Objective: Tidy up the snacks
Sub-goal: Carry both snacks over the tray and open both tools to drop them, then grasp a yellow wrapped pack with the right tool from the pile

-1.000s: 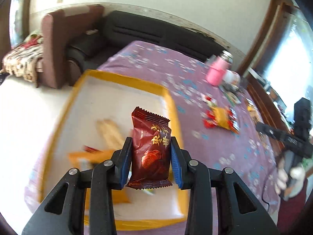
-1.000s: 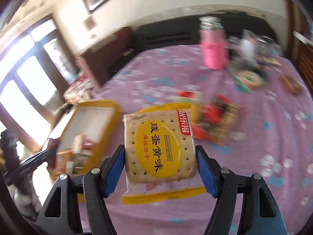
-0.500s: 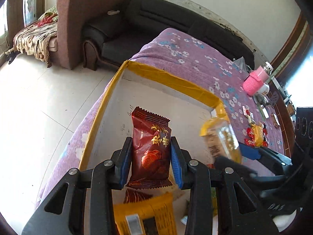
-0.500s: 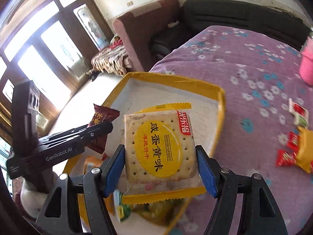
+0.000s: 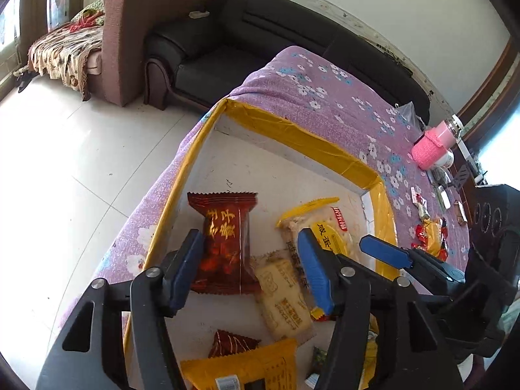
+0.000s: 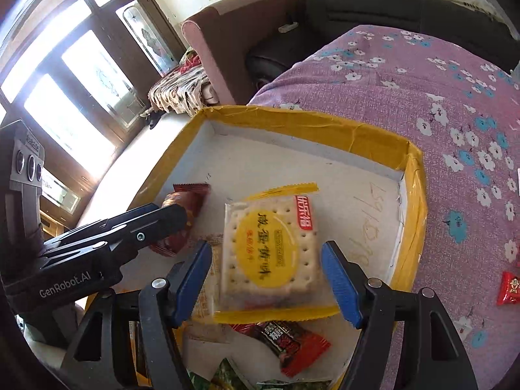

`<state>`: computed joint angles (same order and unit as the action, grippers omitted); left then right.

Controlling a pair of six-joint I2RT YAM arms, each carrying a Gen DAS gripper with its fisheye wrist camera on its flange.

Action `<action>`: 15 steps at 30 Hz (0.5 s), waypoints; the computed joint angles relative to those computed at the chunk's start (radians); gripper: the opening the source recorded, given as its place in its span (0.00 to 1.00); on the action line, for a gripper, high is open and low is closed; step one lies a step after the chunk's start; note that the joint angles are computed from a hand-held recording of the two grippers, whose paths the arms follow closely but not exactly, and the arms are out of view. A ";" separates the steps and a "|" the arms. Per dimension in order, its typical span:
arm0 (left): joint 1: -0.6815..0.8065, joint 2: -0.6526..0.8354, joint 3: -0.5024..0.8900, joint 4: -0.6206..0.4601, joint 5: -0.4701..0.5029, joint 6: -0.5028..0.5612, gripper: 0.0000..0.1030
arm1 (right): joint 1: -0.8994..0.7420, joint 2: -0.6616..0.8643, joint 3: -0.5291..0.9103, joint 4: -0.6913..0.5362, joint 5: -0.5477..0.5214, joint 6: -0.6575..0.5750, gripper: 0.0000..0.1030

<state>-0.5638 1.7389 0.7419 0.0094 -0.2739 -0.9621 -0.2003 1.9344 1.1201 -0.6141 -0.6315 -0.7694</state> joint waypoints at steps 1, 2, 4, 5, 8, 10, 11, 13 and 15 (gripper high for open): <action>-0.010 -0.019 -0.009 0.001 -0.006 -0.009 0.58 | -0.013 -0.014 -0.002 -0.013 -0.010 -0.013 0.69; -0.030 -0.041 -0.014 -0.008 -0.025 -0.022 0.58 | -0.020 -0.022 0.000 -0.023 -0.018 -0.020 0.69; -0.086 -0.094 -0.028 -0.027 -0.075 -0.054 0.58 | -0.065 -0.045 0.007 -0.063 -0.048 -0.055 0.69; -0.110 -0.113 -0.031 -0.029 -0.089 -0.068 0.58 | -0.084 -0.048 0.018 -0.080 -0.059 -0.069 0.69; -0.223 -0.177 -0.049 -0.018 -0.156 -0.131 0.63 | -0.184 -0.037 0.088 -0.183 -0.097 -0.157 0.69; -0.304 -0.188 -0.037 -0.023 -0.212 -0.173 0.68 | -0.256 -0.004 0.169 -0.245 -0.114 -0.207 0.69; -0.349 -0.186 -0.032 -0.010 -0.236 -0.190 0.69 | -0.299 0.023 0.223 -0.273 -0.120 -0.226 0.69; -0.419 -0.159 -0.014 0.022 -0.267 -0.214 0.70 | -0.373 0.082 0.334 -0.306 -0.123 -0.223 0.69; -0.456 -0.121 0.010 0.051 -0.277 -0.228 0.70 | -0.433 0.174 0.481 -0.315 -0.112 -0.176 0.69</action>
